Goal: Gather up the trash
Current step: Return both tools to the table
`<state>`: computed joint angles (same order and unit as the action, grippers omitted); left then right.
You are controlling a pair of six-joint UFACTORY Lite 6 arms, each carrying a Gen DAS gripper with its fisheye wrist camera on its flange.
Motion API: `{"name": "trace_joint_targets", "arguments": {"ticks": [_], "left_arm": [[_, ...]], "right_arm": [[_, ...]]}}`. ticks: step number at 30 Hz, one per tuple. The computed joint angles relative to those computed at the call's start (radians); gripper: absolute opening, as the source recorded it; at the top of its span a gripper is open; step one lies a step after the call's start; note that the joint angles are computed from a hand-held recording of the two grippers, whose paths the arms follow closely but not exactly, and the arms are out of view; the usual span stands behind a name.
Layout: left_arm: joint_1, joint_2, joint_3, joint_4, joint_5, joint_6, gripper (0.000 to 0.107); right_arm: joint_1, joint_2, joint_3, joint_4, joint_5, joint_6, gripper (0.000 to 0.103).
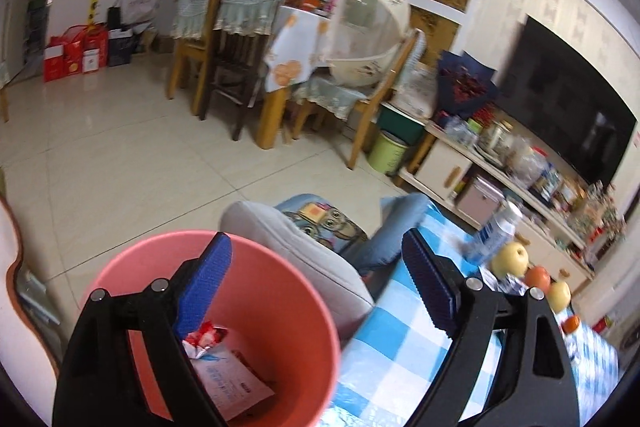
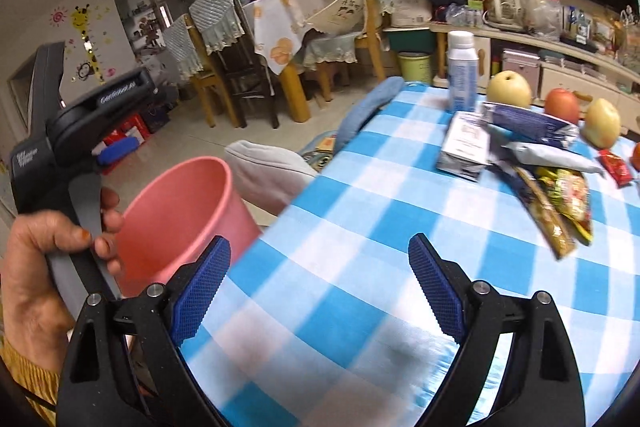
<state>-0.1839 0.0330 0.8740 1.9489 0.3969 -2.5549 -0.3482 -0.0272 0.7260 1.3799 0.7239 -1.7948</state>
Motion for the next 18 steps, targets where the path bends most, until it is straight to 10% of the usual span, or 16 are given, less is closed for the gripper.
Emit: {"name": "trace_joint_targets", "arguments": {"ticks": [18], "left_arm": [[-0.237, 0.241, 0.225, -0.227, 0.055, 0.381, 0.087]], "right_arm": [[-0.296, 0.052, 0.022, -0.013, 0.107, -0.227, 0.094]]}}
